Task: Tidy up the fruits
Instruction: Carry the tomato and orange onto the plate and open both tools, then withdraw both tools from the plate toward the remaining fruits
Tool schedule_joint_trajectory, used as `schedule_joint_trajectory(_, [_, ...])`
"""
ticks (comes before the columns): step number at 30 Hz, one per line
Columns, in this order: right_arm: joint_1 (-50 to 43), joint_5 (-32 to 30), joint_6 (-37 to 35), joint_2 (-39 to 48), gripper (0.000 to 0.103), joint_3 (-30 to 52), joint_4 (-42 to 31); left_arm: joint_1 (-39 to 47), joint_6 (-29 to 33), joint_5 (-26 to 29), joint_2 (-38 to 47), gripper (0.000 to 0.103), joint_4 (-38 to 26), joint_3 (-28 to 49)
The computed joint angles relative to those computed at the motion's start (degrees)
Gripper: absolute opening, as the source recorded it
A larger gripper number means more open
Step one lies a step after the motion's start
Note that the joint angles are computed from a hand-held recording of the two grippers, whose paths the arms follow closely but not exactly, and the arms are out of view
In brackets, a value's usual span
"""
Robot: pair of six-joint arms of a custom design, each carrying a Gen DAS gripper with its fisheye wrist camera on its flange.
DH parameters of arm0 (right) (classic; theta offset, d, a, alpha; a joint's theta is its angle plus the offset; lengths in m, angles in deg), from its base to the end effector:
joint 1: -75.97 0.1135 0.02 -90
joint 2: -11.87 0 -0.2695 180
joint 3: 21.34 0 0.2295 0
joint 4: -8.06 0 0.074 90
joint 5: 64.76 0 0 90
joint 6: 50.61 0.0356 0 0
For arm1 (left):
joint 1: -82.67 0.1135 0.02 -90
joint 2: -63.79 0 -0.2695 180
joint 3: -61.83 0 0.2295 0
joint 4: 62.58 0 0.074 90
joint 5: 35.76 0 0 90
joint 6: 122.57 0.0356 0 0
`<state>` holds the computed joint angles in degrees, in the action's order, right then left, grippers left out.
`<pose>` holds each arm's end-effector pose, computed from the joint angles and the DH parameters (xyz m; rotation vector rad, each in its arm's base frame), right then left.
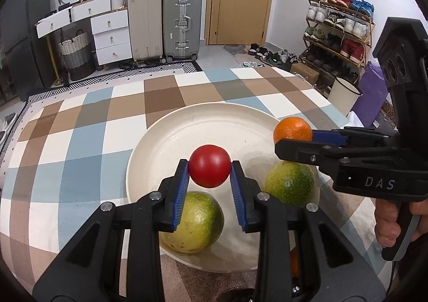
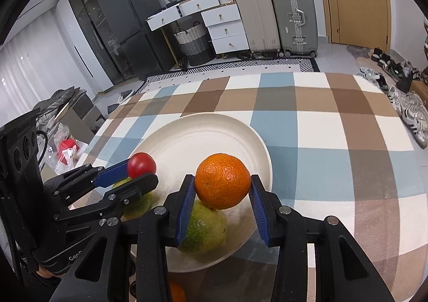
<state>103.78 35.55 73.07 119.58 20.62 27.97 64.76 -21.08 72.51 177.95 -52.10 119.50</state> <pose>0.2437 0.1214 0.0828 0.2083 2.3667 0.3083 0.3124 -0.1127 0.0905 0.7468 2.2428 -0.4321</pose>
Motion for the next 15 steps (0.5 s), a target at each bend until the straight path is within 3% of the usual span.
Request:
schedule_joint_trajectory(7, [0.31,-0.49,0.22,0.96,0.045,-0.23,1.63,0.47,-0.41,0.96,-0.19,0.032,-1.69,0.68])
schedule_joint_trajectory(14, [3.42,2.41,0.86,-2.39,0.054,-2.3,1.37,2.39,-1.04,1.8,-4.1,0.075,-0.28,-3.37])
schedule_joint_trajectory(15, [3.78,2.8,1.19,-3.01,0.06,-2.71,1.12,2.81,-0.94,2.12,-4.99,0.078,-0.21,-4.18])
